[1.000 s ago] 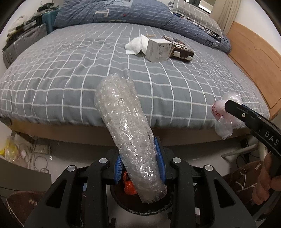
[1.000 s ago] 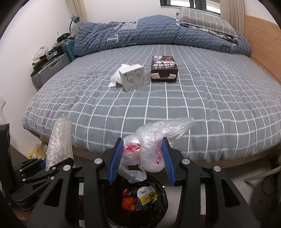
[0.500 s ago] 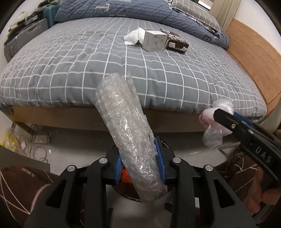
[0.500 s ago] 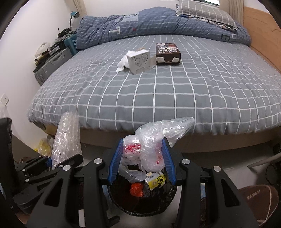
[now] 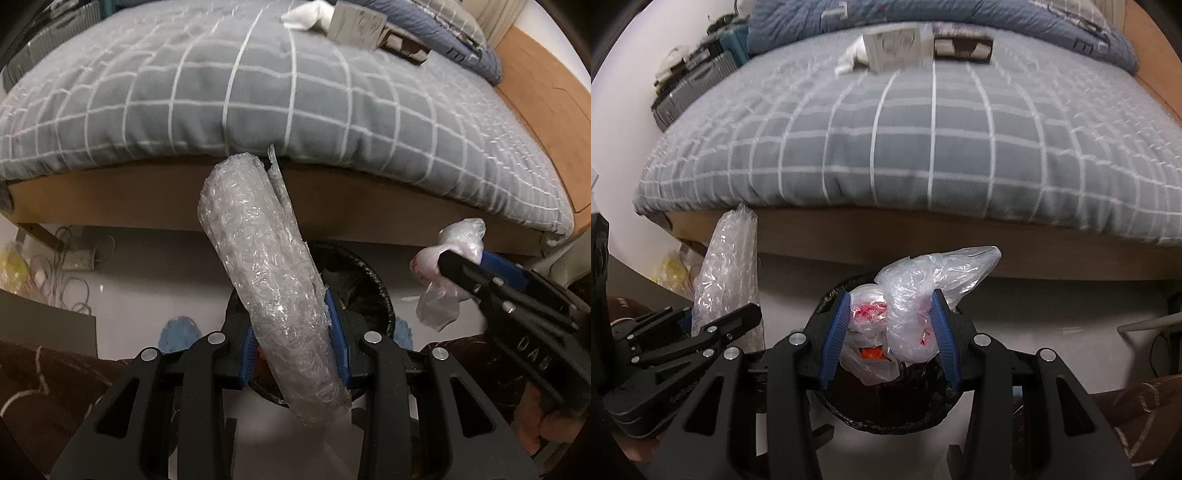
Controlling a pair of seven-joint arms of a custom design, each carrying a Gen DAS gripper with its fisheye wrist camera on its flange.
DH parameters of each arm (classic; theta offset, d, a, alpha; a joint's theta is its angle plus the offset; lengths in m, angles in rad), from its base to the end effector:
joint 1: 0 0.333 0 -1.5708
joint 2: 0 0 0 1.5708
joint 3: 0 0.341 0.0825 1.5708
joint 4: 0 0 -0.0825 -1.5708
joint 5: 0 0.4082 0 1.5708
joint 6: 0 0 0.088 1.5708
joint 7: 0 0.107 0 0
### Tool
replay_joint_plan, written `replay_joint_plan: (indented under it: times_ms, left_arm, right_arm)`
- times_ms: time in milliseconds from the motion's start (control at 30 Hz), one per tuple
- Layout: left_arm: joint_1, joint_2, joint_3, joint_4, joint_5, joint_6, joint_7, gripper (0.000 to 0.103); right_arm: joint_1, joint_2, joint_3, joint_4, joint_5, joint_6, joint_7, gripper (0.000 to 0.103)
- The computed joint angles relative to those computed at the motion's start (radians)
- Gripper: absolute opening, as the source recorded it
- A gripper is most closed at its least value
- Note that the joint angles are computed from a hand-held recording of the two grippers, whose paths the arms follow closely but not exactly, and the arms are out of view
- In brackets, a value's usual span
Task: Collect trash
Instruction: 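Open the right tool to drop the clear bag while the left tool releases the bubble wrap into the bin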
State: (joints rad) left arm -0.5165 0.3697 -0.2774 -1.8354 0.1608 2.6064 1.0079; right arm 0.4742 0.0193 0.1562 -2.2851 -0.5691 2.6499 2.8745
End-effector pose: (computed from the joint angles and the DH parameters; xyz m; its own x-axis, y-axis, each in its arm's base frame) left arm 0.5011 -0.4885 0.3905 -0.3362 -0.9226 0.1893 -0.8980 0.2535 -0.3597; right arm 0.4468 0.3439 0.3864 -0.1828 -0.9753 -0.1237 -0.8676 0.2192 -0.4463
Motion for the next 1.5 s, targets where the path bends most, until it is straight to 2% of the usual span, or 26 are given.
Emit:
replay_joint_plan:
  times_ms: [300, 767, 833, 900, 1067, 1200, 1500]
  left_arm:
    - [-0.009, 0.087, 0.016, 0.075, 0.016, -0.055, 0.022, 0.033]
    - [0.005, 0.095, 0.023, 0.066, 0.011, -0.081, 0.033, 0.033]
    - [0.002, 0.094, 0.025, 0.068, 0.016, -0.086, 0.029, 0.033]
    - [0.006, 0.095, 0.024, 0.071, 0.012, -0.093, 0.030, 0.033]
    - [-0.003, 0.106, 0.022, 0.098, 0.017, -0.109, 0.023, 0.033]
    - [-0.009, 0.114, 0.018, 0.109, 0.019, -0.113, 0.035, 0.033]
    - [-0.038, 0.151, 0.000, 0.163, 0.000, -0.147, 0.069, 0.033]
  right_arm:
    - [0.004, 0.102, -0.029, 0.034, 0.095, 0.025, -0.106, 0.043]
    - [0.032, 0.183, -0.054, 0.084, 0.195, 0.032, -0.217, 0.049]
    - [0.034, 0.181, -0.055, 0.086, 0.205, 0.027, -0.234, 0.052]
    - [0.038, 0.172, -0.061, 0.084, 0.196, 0.020, -0.238, 0.059]
    - [0.052, 0.140, -0.075, 0.065, 0.116, 0.013, -0.173, 0.075]
    - [0.037, 0.099, -0.073, 0.025, 0.077, 0.011, -0.121, 0.084]
    - [-0.017, 0.003, -0.046, -0.085, 0.030, 0.011, -0.062, 0.092]
